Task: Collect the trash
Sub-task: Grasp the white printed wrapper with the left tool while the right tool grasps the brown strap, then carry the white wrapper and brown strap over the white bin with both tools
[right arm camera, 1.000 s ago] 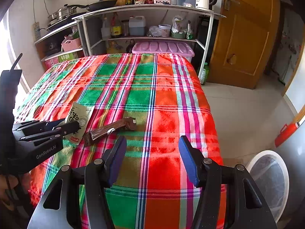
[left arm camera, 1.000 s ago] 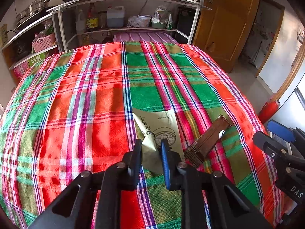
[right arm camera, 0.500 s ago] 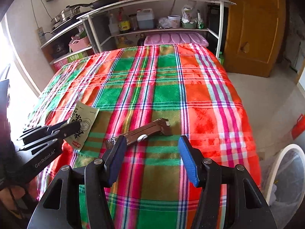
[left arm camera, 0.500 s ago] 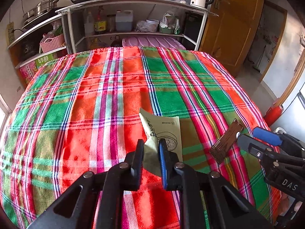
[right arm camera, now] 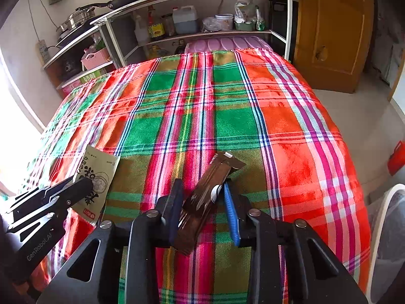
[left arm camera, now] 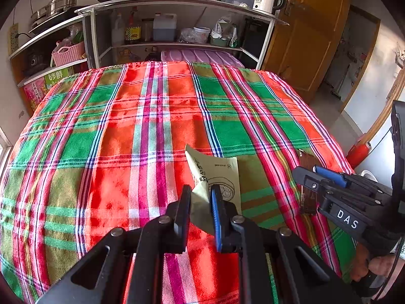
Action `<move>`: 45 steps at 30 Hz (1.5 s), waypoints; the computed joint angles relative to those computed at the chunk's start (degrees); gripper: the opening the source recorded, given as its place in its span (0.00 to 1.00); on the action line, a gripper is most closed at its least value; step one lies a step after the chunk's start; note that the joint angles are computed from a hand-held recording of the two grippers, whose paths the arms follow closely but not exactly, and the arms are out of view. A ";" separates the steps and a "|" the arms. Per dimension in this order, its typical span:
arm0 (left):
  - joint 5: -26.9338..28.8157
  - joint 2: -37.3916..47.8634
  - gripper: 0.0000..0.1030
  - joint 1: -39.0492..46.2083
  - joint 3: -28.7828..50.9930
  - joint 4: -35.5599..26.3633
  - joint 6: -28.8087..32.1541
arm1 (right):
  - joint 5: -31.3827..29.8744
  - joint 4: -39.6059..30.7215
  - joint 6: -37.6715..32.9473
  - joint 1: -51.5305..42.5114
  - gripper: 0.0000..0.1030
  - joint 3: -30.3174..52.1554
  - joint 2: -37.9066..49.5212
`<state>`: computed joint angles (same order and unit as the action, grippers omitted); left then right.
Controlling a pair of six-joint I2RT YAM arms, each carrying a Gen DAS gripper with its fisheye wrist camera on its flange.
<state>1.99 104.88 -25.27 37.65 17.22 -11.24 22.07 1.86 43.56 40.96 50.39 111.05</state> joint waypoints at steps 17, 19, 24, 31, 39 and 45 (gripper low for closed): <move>0.92 -2.31 0.14 -1.55 -1.38 0.00 -0.23 | 2.89 5.55 -1.66 2.96 0.08 -7.39 -5.60; 1.14 -2.86 0.14 -1.63 -1.73 0.09 -0.58 | 3.73 6.12 -1.40 3.52 0.08 -8.59 -6.80; 1.80 -4.94 0.14 -1.98 -2.90 0.24 -0.81 | 4.16 8.53 -0.92 4.25 0.08 -12.46 -10.43; 1.67 -7.07 0.14 -4.49 -2.70 -0.73 -1.78 | 5.15 9.31 0.61 4.69 0.08 -16.25 -14.89; -3.07 -7.81 0.14 -11.69 -0.47 -2.45 -2.48 | 8.14 7.40 3.27 5.46 0.08 -22.32 -22.27; -5.28 -7.37 0.14 -17.54 2.10 -3.82 -3.31 | 12.39 0.88 6.02 6.56 0.08 -27.94 -32.94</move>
<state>-3.29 97.51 -42.81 39.75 13.40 -14.55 34.46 2.75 49.58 47.52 22.45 78.11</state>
